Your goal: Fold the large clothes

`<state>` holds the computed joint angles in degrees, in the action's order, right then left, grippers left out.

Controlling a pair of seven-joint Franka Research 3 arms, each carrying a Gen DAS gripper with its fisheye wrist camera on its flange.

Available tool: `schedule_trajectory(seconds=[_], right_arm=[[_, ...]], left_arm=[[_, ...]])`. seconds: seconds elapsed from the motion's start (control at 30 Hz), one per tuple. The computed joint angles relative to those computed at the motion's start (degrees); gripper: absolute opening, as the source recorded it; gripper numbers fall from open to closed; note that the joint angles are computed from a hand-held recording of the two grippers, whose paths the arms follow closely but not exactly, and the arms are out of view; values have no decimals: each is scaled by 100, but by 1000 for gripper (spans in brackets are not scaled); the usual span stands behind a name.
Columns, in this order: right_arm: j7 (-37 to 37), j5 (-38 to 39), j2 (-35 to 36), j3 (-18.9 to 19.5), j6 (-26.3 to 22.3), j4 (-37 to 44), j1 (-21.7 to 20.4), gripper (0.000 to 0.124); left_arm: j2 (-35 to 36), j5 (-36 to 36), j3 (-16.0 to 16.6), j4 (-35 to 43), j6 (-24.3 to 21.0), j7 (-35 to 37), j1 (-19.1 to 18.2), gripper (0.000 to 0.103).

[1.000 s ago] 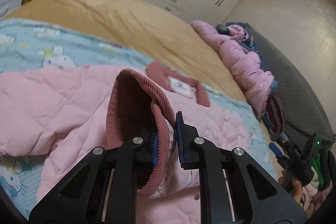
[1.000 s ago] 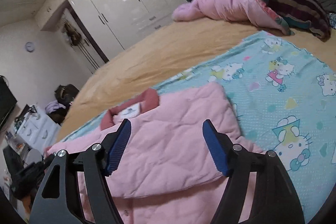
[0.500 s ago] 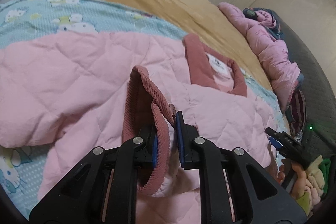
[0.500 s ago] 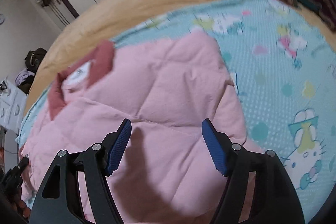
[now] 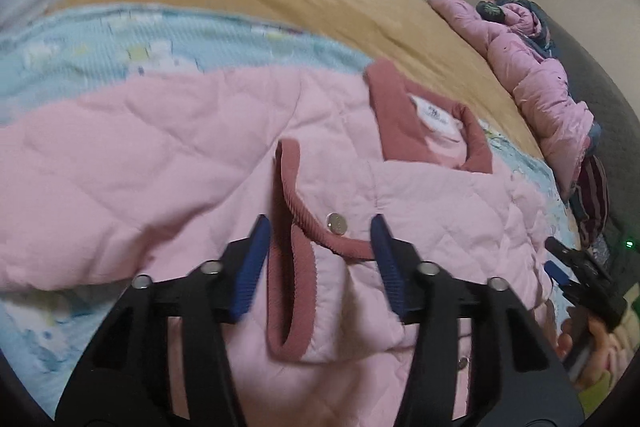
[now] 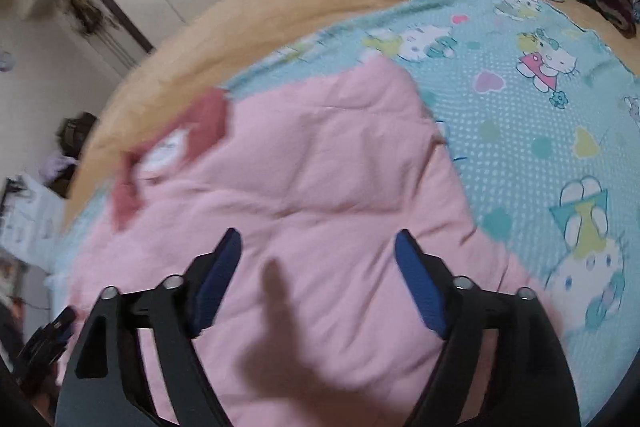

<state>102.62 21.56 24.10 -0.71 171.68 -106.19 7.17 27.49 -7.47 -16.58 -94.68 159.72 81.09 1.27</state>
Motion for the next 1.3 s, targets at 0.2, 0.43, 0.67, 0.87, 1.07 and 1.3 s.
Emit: schedule_trajectory(seconds=[0.2, 0.43, 0.67, 0.87, 1.07, 1.3], right_arm=[[-328, 87, -390, 264, 350, -575, 186, 85], [59, -611, -207, -346, 196, -455, 753, 85], [31, -699, 84, -187, -162, -213, 569, 87], [-103, -564, -96, -12, 170, -374, 468, 90], [-609, -181, -366, 404, 627, -602, 233, 98], [-769, -98, -716, 243, 873, -904, 566, 98]], left_arm=[[-366, -282, -394, -415, 260, 580, 134, 61], [45, -88, -164, -27, -336, 525, -326, 61], [430, 279, 67, 313, -633, 199, -551, 62], [279, -59, -187, 167, -488, 316, -273, 74], [-202, 17, -11, -250, -157, 48, -287, 94], [-597, -63, 121, -571, -207, -161, -240, 94]])
